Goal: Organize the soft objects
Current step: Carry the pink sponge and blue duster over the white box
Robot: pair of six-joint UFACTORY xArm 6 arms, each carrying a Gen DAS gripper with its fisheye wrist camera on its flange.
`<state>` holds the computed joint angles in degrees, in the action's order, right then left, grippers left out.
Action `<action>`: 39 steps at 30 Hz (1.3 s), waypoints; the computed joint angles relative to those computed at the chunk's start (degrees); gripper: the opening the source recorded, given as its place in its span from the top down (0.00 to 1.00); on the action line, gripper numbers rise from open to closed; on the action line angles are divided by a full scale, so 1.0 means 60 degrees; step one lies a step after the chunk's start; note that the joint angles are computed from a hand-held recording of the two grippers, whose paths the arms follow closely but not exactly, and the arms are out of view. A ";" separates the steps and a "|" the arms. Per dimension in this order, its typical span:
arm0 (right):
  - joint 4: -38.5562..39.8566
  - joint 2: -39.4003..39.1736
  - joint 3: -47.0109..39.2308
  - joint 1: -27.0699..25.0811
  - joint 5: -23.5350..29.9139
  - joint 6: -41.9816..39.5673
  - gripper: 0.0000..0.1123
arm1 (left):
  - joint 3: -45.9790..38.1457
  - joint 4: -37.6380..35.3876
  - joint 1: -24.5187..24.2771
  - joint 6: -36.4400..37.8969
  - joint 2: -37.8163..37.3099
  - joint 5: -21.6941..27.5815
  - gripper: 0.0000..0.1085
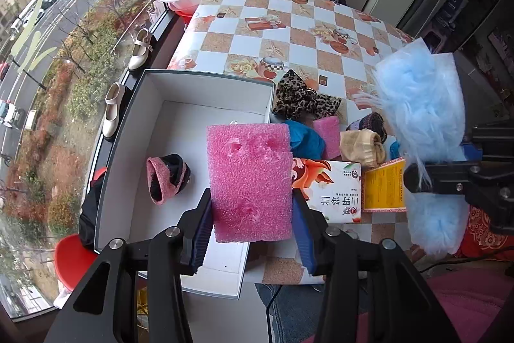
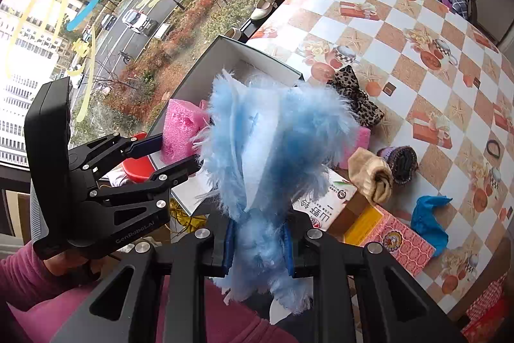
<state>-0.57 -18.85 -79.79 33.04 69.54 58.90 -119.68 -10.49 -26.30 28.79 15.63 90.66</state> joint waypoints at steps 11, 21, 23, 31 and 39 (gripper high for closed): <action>0.0551 0.1462 -0.1497 -0.0476 0.0255 -0.0972 0.78 | -0.1943 -0.0205 0.0382 -0.0246 0.1399 0.0587 0.55; 0.0756 0.2525 -0.2734 -0.0684 0.0758 -0.1532 0.78 | -0.3039 -0.0292 0.0556 -0.0465 0.2207 0.0828 0.55; 0.0784 0.2672 -0.2912 -0.0721 0.0837 -0.1590 0.78 | -0.3339 -0.0322 0.0596 -0.0524 0.2411 0.0934 0.55; 0.0970 0.3108 -0.3375 -0.0865 0.0984 -0.1745 0.78 | -0.4059 -0.0394 0.0706 -0.0661 0.2935 0.1114 0.55; 0.1059 0.3515 -0.3809 -0.0947 0.1179 -0.1921 0.78 | -0.5627 -0.0489 0.0776 -0.0863 0.3903 0.1734 0.55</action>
